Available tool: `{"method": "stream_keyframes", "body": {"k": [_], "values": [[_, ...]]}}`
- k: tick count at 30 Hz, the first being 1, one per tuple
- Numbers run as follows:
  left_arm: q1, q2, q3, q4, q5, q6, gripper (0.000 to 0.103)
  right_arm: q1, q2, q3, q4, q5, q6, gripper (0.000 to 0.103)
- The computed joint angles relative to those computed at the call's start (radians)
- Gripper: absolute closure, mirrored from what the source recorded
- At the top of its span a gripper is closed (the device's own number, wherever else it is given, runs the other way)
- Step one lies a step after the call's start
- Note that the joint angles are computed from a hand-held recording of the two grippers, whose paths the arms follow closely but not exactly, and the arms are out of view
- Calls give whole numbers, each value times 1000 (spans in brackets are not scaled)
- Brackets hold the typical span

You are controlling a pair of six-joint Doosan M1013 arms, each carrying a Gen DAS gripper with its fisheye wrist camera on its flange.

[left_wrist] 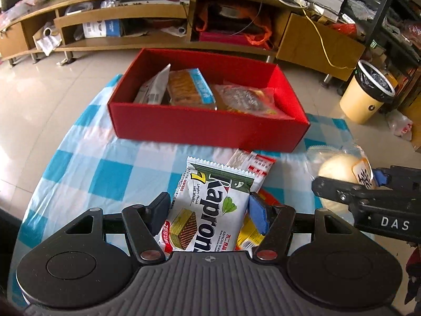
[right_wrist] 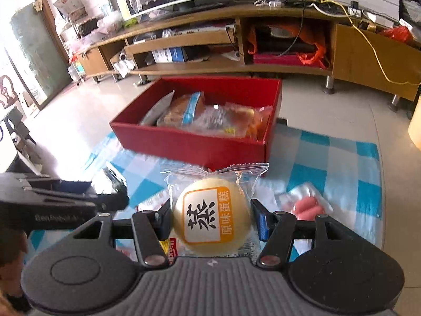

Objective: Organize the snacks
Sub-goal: 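Carry the bun into the red box and open the right tool while the left carries Kapron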

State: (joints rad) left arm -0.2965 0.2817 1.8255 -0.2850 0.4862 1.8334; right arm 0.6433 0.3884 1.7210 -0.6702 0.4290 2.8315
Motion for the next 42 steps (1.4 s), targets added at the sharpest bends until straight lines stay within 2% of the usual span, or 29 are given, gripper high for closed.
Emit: {"method": "stream_keyframes", "body": {"k": [17, 30, 42], "values": [[-31, 17, -41, 62, -43, -71, 33, -20, 11, -38, -120, -6, 118, 44], [-39, 32, -74, 110, -67, -130, 32, -33, 25, -59, -128, 2, 123, 44], [-48, 71, -126, 202, -75, -226, 32, -60, 58, -105, -111, 4, 104, 44]]}}
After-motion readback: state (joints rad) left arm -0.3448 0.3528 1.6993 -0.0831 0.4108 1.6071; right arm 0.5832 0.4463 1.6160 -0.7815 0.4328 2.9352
